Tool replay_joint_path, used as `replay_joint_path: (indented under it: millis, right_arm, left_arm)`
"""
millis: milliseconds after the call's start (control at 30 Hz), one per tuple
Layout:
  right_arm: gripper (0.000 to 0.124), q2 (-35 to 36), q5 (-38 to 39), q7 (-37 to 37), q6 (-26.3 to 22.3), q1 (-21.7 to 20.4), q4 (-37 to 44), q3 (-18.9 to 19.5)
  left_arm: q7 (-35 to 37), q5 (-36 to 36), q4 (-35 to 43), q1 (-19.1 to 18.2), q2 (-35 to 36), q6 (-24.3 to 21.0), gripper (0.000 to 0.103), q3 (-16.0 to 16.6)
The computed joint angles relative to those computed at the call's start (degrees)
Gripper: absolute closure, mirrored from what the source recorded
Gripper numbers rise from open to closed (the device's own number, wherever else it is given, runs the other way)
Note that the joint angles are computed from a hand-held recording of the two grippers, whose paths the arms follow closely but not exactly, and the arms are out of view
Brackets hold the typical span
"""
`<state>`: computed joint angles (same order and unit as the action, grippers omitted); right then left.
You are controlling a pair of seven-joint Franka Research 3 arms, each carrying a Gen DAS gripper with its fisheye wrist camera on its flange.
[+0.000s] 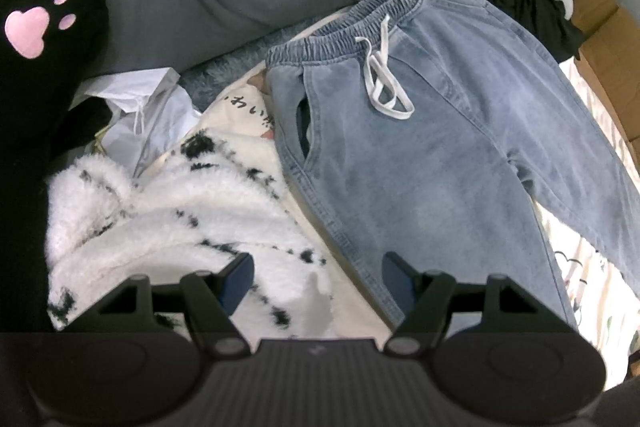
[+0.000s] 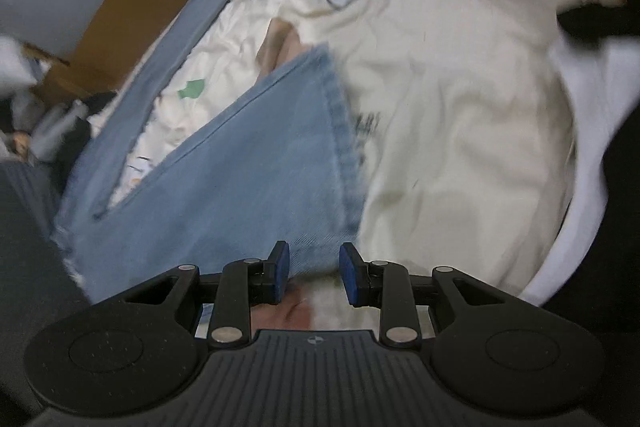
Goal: Fold clothes
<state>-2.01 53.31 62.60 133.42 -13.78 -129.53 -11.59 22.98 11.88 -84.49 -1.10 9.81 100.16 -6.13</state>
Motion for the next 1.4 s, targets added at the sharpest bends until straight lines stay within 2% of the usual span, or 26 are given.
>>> replay_joint_path:
  millis: [33,100,167,433,567,767,867,967,1167,1267,1300,1367,1400]
  right_arm:
    - [0.081,-0.2,1.9,0.2,-1.2,-0.1,-0.5,-0.2]
    - [0.066,-0.2,6.5,0.5,-2.8,-0.3,-1.3,-0.5]
    - [0.058,0.0,10.4,0.3,-2.5,-0.1,-2.1,-0.3]
    - [0.057,4.8,16.6,1.6,-3.2,-0.3,-1.9,1.0]
    - [0.058,3.9,18.0,1.0,2.6,0.2,-2.4,1.7]
    - [0.058,0.5,23.1,-3.9,7.0,0.6,-3.5,1.2]
    - [0.061,0.1,20.2,-4.2,10.5,1.7,-3.4,1.8]
    - [0.061,-0.3,21.7,-5.3,12.5,2.6,-4.0,1.8]
    - [0.06,5.5,21.7,-0.6,8.4,1.6,-2.3,1.4]
    - [0.065,7.0,23.7,0.4,9.8,0.9,-1.8,2.1]
    - [0.071,7.1,25.0,0.2,10.4,0.6,-1.8,2.3]
    - [0.089,7.1,27.1,-0.1,11.3,0.3,-1.5,2.4]
    - [0.112,7.0,25.8,0.5,11.1,0.1,-1.2,2.3]
  left_arm:
    - [0.0,0.0,-0.1,0.0,-0.1,0.0,0.03,0.0]
    - [-0.1,0.0,-0.3,0.0,-0.4,0.0,0.03,0.0]
    - [-0.3,0.3,-0.3,-0.1,-0.8,-0.5,0.03,0.0]
    - [-1.4,0.8,-0.2,0.0,-1.6,-1.8,0.03,0.0]
    - [-1.0,1.4,1.3,-0.2,-0.9,-3.1,0.03,0.0]
    - [-0.8,2.1,2.6,-0.5,0.1,-3.2,0.03,-0.1]
    - [-0.2,2.1,3.4,-0.7,0.8,-3.3,0.03,-0.2]
    - [0.7,2.7,4.4,-1.0,1.3,-3.6,0.029,-0.2]
    - [0.8,3.0,4.8,-1.2,1.7,-3.8,0.026,-0.1]
    - [1.2,2.9,4.8,-1.3,1.7,-3.7,0.026,-0.2]
    - [1.2,3.0,4.9,-1.3,1.8,-3.8,0.026,-0.2]
    - [1.2,3.0,4.9,-1.4,1.9,-3.7,0.026,-0.2]
    - [1.1,2.9,4.7,-1.3,1.9,-3.6,0.026,-0.1]
